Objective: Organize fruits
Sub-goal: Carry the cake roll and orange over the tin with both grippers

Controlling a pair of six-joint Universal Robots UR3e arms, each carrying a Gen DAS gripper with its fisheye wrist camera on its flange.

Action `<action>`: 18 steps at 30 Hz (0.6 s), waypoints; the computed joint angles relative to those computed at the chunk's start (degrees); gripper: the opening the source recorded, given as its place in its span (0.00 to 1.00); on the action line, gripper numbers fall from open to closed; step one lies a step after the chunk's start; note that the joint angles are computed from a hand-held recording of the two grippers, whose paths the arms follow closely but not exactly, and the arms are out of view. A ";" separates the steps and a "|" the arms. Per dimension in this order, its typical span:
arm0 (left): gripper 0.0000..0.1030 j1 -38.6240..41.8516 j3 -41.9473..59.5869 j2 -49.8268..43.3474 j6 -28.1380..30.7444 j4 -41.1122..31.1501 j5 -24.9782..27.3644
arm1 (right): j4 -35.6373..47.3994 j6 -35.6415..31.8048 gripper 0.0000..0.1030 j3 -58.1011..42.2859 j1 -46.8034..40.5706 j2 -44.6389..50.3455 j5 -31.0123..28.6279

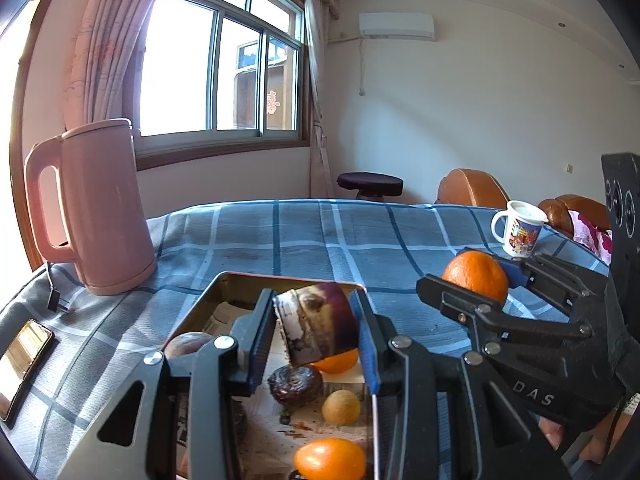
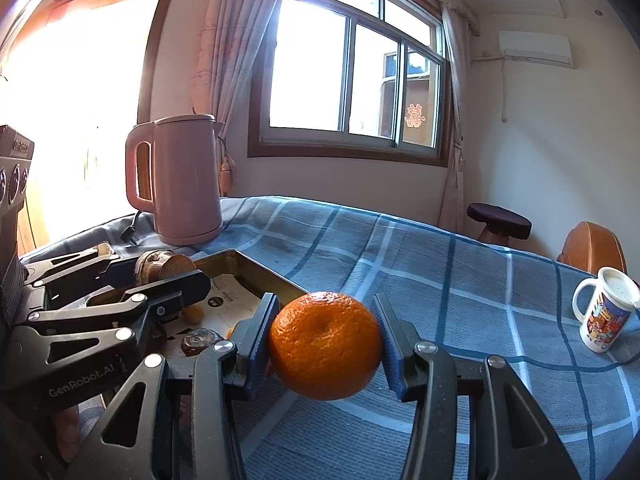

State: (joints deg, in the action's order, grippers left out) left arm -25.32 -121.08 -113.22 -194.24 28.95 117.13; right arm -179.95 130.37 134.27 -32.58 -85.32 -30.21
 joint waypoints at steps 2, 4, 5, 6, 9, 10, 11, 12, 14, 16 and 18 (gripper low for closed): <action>0.38 0.31 -0.90 0.48 -0.15 0.36 -0.01 | -0.05 0.08 0.48 0.06 0.48 -0.16 -0.11; 0.38 0.73 -1.79 0.95 -0.26 0.64 -0.25 | -0.30 0.32 0.48 0.00 1.03 -0.12 -0.27; 0.38 0.90 -2.13 1.15 -0.35 0.80 -0.33 | -0.76 0.71 0.48 -0.12 1.46 0.12 -0.45; 0.38 1.05 -2.25 1.24 -0.36 0.84 -0.37 | -0.99 0.92 0.48 -0.11 1.77 0.14 -0.47; 0.38 1.37 -3.03 1.73 -0.41 1.17 -0.30 | -1.91 1.63 0.48 -0.02 2.77 0.25 -0.82; 0.38 1.51 -3.24 1.85 -0.47 1.25 -0.35 | -1.94 1.66 0.48 -0.06 2.98 0.25 -0.90; 0.38 1.72 -3.57 2.08 -0.52 1.36 -0.46 | -1.93 1.68 0.48 -0.07 3.18 0.19 -0.99; 0.38 1.83 -3.75 2.19 -0.57 1.43 -0.46 | -1.93 1.73 0.48 -0.07 3.46 0.10 -1.14; 0.38 2.24 -4.38 2.42 -0.55 1.89 -0.65 | -2.03 1.98 0.48 -0.40 3.99 0.27 -1.34; 0.38 2.56 -4.85 2.70 -0.56 2.02 -0.79 | -2.30 2.21 0.48 -0.37 4.44 0.27 -1.52; 0.38 2.85 -5.23 3.09 -0.58 1.78 -0.68 | -2.24 2.18 0.48 -0.35 4.71 0.14 -1.66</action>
State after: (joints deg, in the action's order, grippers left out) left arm -22.47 -126.31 -110.13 -194.81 30.73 116.46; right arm -182.18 132.55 133.92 -27.87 -85.18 -31.87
